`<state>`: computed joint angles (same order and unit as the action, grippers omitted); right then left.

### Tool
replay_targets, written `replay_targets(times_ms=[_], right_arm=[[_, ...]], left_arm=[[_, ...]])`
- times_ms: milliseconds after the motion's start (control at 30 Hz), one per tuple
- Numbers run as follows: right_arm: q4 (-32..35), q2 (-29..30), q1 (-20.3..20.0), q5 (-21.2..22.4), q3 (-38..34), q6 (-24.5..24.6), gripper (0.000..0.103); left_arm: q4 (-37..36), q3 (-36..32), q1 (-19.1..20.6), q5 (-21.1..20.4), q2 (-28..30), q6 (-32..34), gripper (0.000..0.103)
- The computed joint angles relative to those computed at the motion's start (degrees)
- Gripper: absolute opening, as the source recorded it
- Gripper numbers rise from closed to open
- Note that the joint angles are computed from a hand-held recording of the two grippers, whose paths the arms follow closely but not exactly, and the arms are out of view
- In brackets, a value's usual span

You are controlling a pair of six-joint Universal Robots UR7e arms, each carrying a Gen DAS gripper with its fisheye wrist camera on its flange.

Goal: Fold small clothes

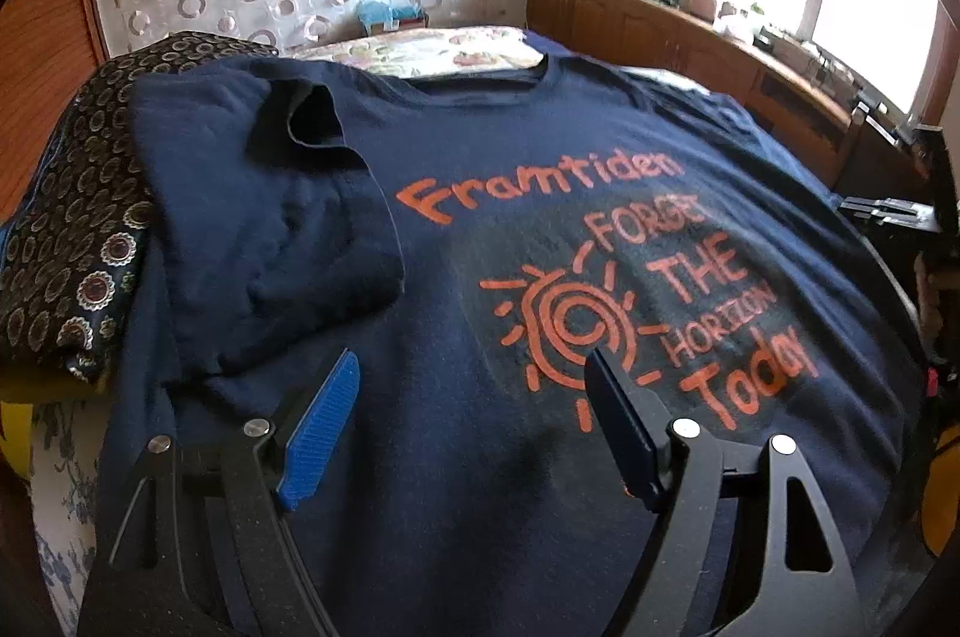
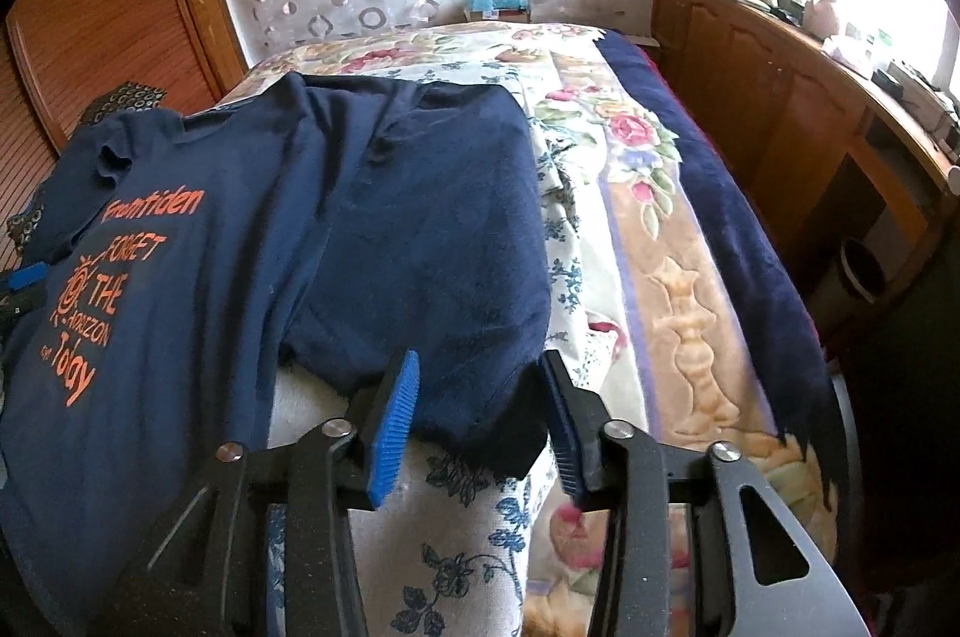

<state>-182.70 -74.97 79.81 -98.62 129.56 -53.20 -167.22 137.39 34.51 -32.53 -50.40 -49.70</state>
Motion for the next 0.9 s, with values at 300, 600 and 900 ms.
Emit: replay_targets(times_ms=[300,600,900], right_arm=[[-10.7,3.4,2.2,-4.5,1.5,-5.7,0.007],[-15.1,1.3,4.7,4.7,4.1,-5.1,0.006],[-10.0,4.1,8.6,8.4,5.0,-6.4,0.006]], left_arm=[[5.0,-1.8,0.9,-1.6,-0.3,0.7,0.085],[4.3,-2.6,1.8,-2.0,0.2,2.7,0.092],[4.4,-2.6,1.7,-2.0,0.2,2.6,0.093]])
